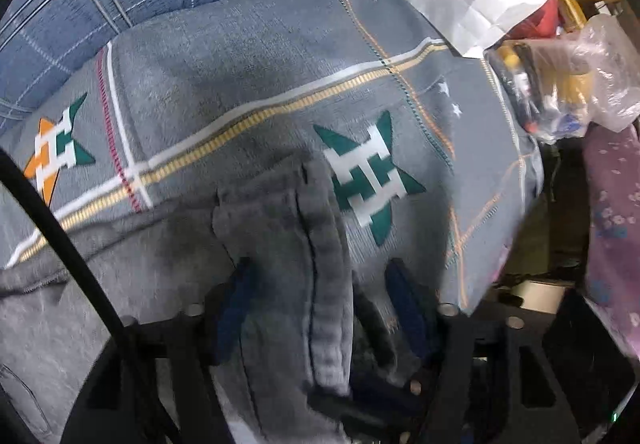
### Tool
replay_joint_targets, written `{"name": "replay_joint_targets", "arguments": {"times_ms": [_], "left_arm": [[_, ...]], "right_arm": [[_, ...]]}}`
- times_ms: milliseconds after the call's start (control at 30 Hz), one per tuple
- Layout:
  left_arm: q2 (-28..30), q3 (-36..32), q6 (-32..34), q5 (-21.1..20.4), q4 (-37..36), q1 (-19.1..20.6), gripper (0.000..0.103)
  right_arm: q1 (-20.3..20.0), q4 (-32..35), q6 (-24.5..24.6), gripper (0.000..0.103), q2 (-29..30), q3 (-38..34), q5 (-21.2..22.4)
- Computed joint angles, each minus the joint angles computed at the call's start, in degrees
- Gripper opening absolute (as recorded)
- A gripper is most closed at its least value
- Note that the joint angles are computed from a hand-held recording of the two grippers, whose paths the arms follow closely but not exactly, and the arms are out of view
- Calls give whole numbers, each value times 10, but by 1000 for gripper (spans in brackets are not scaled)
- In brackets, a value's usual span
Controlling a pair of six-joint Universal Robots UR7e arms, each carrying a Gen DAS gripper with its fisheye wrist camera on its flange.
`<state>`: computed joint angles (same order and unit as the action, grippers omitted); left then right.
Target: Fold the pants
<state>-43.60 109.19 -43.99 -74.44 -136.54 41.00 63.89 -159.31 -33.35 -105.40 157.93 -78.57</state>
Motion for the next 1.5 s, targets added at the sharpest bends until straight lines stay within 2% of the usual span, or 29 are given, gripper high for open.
{"name": "replay_joint_targets", "arguments": {"times_ms": [67, 100, 167, 233, 333, 367, 400, 467, 567, 667, 733, 767, 867, 933, 1000, 1033, 1133, 1233, 1267, 1333, 1367, 1500], "left_arm": [[9, -10, -6, 10, 11, 1, 31], [7, -5, -1, 3, 1, 4, 23], [0, 9, 8, 8, -22, 0, 11], [-18, 34, 4, 2, -67, 1, 9], [-62, 90, -9, -9, -164, 10, 8], [-77, 107, -16, -11, -189, 13, 8], [-84, 116, -21, -11, -198, 14, 7], [-103, 139, -26, -15, -223, 17, 7], [-119, 164, -29, -15, -260, 18, 7], [-116, 166, -30, -25, -280, 25, 7], [-116, 168, -28, -31, -292, 25, 7], [-119, 171, -28, -31, -297, 26, 7], [-137, 187, -33, -34, -309, 34, 7], [-144, 196, -35, -38, -321, 41, 7], [-148, 204, -37, -43, -333, 46, 7], [-149, 207, -37, -46, -340, 49, 7], [-143, 211, -41, -53, -357, 53, 7], [-129, 211, -45, -63, -384, 51, 7], [-125, 210, -49, -63, -393, 51, 10], [-118, 207, -70, -59, -398, 52, 31], [-114, 200, -77, -55, -386, 51, 45], [-109, 194, -71, -46, -370, 46, 47]], "right_arm": [[0, 1, -1, 9, 2, -2, -4], [0, 2, 0, 9, 4, -3, -4], [-3, 13, 0, 9, 7, -7, 0], [-11, 30, 0, 12, 9, -14, 12], [-40, 91, -12, 15, -19, -27, 54], [-47, 93, -12, 27, -29, -27, 62], [-57, 95, -12, 54, -41, -25, 72], [-78, 89, -4, 83, -54, -23, 88], [-84, 73, 10, 84, -47, -26, 82], [-74, 33, 45, 84, -2, -32, 46], [-65, 38, 57, 84, 29, -44, 20], [-70, 45, 61, 84, 40, -50, 21], [-105, 89, 57, 84, 40, -61, 63], [-135, 95, 65, 84, 36, -62, 90], [-146, 94, 82, 84, 48, -65, 92], [-146, 103, 85, 84, 57, -70, 93], [-137, 175, 41, 84, 74, -83, 125], [-97, 164, 8, 84, 59, -74, 128], [-82, 138, 9, 84, 60, -68, 118], [-67, 119, 6, 84, 66, -64, 113], [-62, 113, 4, 84, 70, -61, 110], [-24, 30, 27, 84, 95, -53, 60]]}}
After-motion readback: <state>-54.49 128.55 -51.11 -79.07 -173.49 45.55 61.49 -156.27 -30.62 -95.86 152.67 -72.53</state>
